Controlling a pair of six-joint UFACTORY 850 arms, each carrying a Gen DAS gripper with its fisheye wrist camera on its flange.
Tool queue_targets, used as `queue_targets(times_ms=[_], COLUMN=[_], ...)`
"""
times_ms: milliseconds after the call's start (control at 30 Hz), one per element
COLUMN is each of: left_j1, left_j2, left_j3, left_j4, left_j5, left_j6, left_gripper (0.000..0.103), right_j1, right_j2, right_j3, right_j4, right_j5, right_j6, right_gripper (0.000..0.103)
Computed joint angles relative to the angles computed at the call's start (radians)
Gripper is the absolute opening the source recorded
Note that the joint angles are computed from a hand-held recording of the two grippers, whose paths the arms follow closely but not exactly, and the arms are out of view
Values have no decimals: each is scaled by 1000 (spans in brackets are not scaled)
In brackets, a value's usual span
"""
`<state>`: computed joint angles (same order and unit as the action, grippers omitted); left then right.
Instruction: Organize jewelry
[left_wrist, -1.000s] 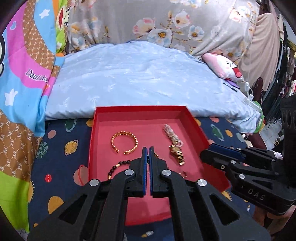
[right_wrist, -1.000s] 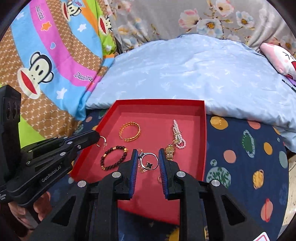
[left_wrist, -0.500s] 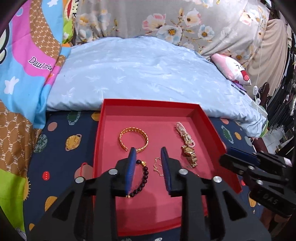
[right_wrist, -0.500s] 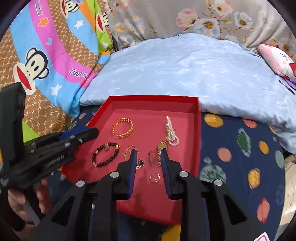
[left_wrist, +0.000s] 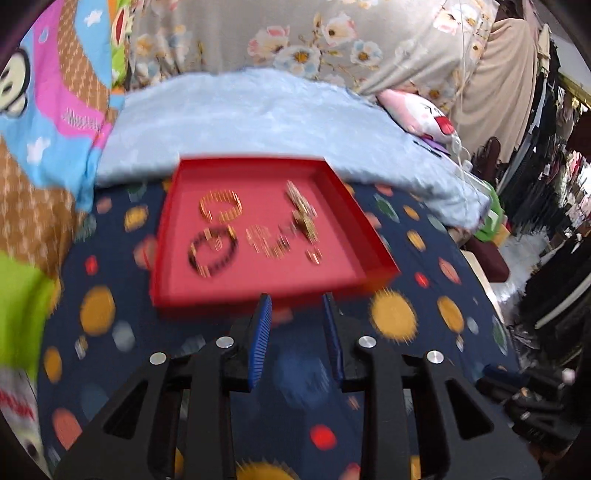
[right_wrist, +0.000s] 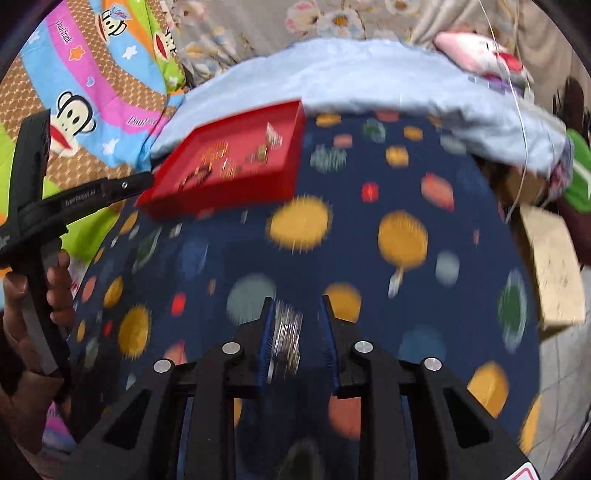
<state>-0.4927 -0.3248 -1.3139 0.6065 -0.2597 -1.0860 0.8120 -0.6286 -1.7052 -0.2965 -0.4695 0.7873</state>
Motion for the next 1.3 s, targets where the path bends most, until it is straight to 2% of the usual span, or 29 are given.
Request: queue_targets(times_ms=[233,433,667,733,833,1033,1167,1300], left_j1=[-68,-103,-130,-137,-147,-168,-181,-187], left_j2=[43,58,51,48,42,23,11,6], left_j3=[101,142,137,131,122,101,88,84], left_j4=[-116,-146,-156,-165,-195,-289,-313,-321], left_j5=[-23,-39,-49,-48,-42,-33,-36,-41], left_j6=[10,19,54,70,108,220,249,253], left_gripper=[27,27,27,27,27,27,27,27], right_j1=[32,34,31,29,29,29,20,21], right_j2=[10,4,1,1,9,51,65,53], right_j3=[100,114,108,109,122,176,191,171], right_j4=[-57,-98,-99,-92,-85,-134,-72,-79], right_j5=[49,79,96,99,105,127,160,144], right_j6=[97,141,138,132,131,192,136,144], right_gripper=[8,8,7,2,0,0,0,7])
